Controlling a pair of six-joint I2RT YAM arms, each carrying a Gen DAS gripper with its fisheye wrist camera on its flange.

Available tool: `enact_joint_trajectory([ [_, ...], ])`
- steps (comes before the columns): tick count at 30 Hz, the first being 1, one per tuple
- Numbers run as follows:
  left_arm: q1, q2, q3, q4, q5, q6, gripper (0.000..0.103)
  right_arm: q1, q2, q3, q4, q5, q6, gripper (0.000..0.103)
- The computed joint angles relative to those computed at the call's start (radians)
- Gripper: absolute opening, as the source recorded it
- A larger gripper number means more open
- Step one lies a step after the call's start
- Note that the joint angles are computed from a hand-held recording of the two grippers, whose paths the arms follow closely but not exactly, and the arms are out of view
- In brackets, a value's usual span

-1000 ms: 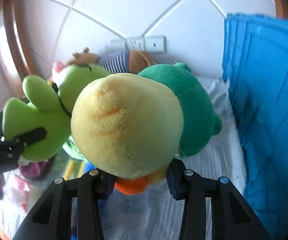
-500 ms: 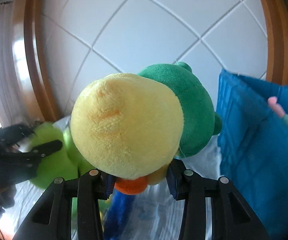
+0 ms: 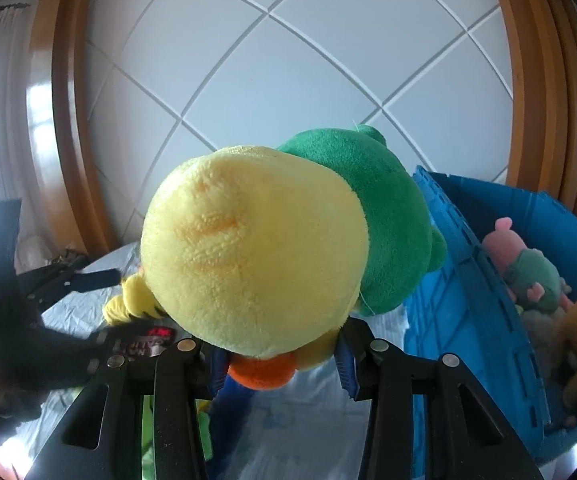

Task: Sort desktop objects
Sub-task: 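Lift the green frog with the left tool while the right tool lifts the duck toward the crate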

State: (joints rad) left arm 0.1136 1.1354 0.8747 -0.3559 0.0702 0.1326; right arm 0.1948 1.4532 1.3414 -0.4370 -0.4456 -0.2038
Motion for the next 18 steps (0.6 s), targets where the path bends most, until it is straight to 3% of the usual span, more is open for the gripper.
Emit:
enact_joint_trajectory([
  [1, 0.021, -0.034, -0.027, -0.02, 0.013, 0.0, 0.103, -0.002, 0.0, -0.008, 0.007, -0.005, -0.001, 0.043],
  [10, 0.122, -0.3, -0.225, -0.25, 0.019, -0.014, 0.103, -0.011, 0.08, 0.008, 0.019, -0.094, -0.031, 0.043],
  [14, 0.057, -0.208, -0.258, -0.2, -0.046, -0.031, 0.103, -0.013, 0.114, 0.025, 0.006, -0.125, -0.062, 0.043],
  [18, 0.022, -0.068, -0.261, -0.125, -0.04, -0.051, 0.103, -0.013, 0.118, 0.021, -0.017, -0.13, -0.097, 0.044],
])
